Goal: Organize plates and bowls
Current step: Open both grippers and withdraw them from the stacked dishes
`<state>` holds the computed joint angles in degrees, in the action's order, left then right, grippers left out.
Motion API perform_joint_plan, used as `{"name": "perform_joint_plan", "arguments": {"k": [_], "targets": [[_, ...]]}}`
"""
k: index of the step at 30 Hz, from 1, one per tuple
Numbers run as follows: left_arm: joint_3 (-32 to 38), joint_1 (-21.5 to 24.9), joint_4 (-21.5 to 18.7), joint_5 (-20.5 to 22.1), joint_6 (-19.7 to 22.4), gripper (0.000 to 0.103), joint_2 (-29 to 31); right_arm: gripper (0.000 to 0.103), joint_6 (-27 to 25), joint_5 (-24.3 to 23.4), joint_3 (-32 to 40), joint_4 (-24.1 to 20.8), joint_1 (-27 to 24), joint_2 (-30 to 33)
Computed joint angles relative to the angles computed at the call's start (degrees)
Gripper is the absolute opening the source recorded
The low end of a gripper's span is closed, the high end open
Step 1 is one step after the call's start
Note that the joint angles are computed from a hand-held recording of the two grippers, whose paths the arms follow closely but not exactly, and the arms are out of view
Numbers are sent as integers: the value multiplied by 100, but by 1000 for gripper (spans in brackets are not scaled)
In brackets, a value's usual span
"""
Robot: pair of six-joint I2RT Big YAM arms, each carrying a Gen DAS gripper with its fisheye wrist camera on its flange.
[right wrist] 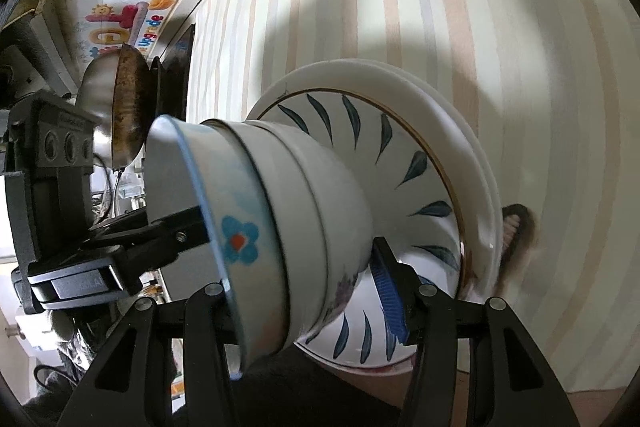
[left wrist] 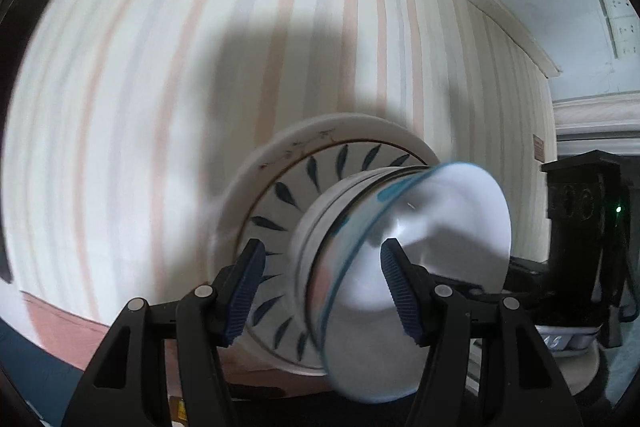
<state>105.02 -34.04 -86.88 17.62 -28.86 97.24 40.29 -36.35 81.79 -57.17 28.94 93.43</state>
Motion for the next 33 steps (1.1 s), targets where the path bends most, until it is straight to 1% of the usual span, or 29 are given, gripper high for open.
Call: {"name": "perform_joint_plan", "arguments": {"k": [2,3,5,8,10,12,14,15,17,18,20,21,26,29,33], "targets": [[-23,-40,-14,-293,-6,58,-130,55,17,234,18,-107,28,-137],[-36,-73,-32,-504,2,58,-226,56,33,377,35,-169,50,-216],[-78,-109,-43,-762,11,58,-379,58,13,759,144,-417,124,-345],[-140,-167,-37,-1158,65,58,-625,65,76,1359,305,-695,284,-581],[-180,-188,-18,-1322,139,58,-774,69,197,1811,407,-851,432,-756],[-207,-233,-16,-1514,195,59,-927,78,356,2246,517,-998,604,-904],[-290,-286,76,-1738,222,69,-1132,84,523,2658,641,-1149,785,-1017],[-319,-320,106,-1850,228,71,-1226,88,612,2903,707,-1235,900,-1080],[-362,-381,165,-2051,242,90,-1394,91,830,3319,866,-1402,1112,-1138],[-368,-404,178,-2152,258,92,-1458,93,937,3550,928,-1472,1226,-1186],[-373,-479,201,-2402,271,93,-1592,95,1041,3964,1085,-1657,1393,-1206],[-377,-506,215,-2494,261,93,-1658,95,1117,4288,1197,-1835,1518,-1214],[-409,-671,289,-2898,132,94,-1951,98,1401,5211,1611,-2446,1942,-1285],[-415,-855,249,-3163,-29,94,-2159,99,1492,5651,1824,-2693,2170,-1338],[-414,-1194,158,-3563,-271,94,-2381,99,1598,6061,2066,-2938,2499,-1446]]}}
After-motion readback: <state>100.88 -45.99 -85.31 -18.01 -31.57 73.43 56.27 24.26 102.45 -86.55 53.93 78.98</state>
